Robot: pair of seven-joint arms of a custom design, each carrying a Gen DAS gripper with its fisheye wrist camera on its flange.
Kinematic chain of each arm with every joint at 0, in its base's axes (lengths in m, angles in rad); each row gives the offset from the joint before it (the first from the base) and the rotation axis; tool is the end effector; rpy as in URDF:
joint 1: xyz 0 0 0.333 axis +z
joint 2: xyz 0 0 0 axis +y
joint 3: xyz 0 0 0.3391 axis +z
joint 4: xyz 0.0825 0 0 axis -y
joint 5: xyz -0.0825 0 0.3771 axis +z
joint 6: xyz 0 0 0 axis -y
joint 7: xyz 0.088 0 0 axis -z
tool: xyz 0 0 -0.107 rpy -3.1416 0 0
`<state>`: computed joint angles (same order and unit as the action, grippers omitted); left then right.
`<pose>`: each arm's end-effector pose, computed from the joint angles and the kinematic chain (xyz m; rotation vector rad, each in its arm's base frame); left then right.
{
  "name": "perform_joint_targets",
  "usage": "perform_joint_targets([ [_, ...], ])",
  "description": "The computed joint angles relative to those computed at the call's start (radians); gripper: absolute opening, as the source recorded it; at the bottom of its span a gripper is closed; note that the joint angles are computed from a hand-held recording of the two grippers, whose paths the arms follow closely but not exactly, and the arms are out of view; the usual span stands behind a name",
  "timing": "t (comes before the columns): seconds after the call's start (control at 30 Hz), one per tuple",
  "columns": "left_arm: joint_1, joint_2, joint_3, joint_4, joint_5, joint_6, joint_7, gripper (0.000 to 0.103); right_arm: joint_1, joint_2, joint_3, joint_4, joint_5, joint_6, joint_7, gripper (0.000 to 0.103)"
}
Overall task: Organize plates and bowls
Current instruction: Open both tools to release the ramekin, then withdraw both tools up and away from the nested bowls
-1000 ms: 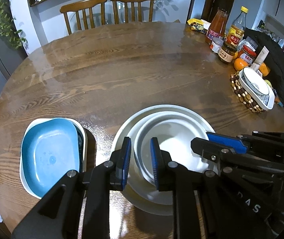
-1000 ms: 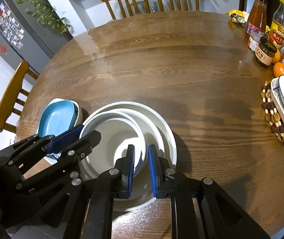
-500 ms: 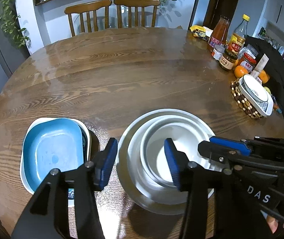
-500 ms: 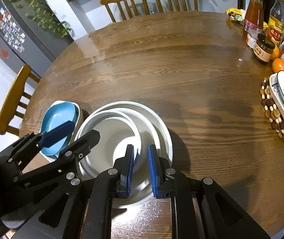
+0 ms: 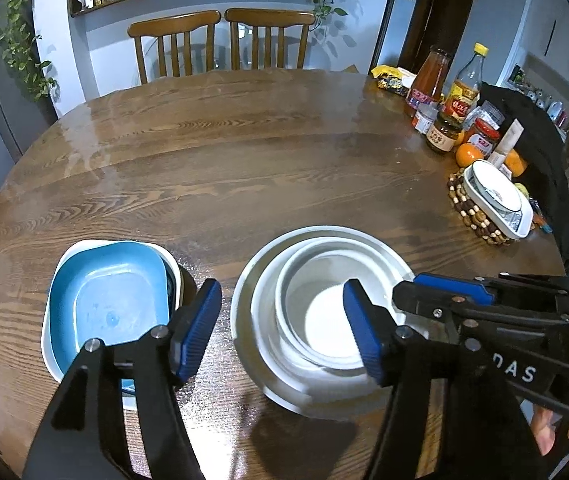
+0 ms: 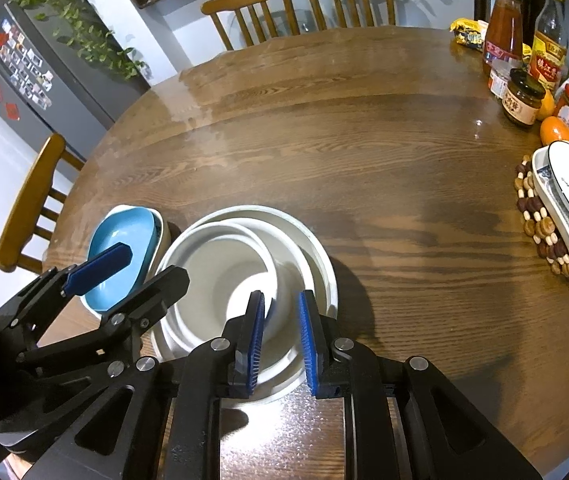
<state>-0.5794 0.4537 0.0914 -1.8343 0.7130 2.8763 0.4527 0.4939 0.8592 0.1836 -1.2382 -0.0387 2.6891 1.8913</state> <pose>0.5834 -0.3604 0.3649 -1.8371 1.8922 -0.7584 0.6624 0.4677 0.3409 -2.0256 1.5241 -0.1119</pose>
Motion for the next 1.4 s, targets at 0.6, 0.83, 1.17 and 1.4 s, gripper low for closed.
perform_joint_targets([
  [0.6,-0.022,-0.062,0.034,-0.064,0.179,0.068,-0.139,0.074,-0.016,-0.071,0.007,-0.118,-0.022,0.096,0.000,0.035],
  [0.83,0.015,-0.083,0.003,-0.094,0.181,0.063,-0.140,0.076,-0.058,-0.118,0.042,-0.218,-0.008,0.167,-0.022,0.044],
  [1.17,0.049,-0.079,-0.041,-0.090,0.215,-0.031,-0.164,0.076,-0.071,-0.143,0.036,-0.274,-0.018,0.186,-0.022,0.044],
  [1.4,0.086,-0.078,-0.084,-0.090,0.193,-0.080,-0.123,0.076,-0.064,-0.134,0.024,-0.262,-0.035,0.173,-0.014,0.044],
])
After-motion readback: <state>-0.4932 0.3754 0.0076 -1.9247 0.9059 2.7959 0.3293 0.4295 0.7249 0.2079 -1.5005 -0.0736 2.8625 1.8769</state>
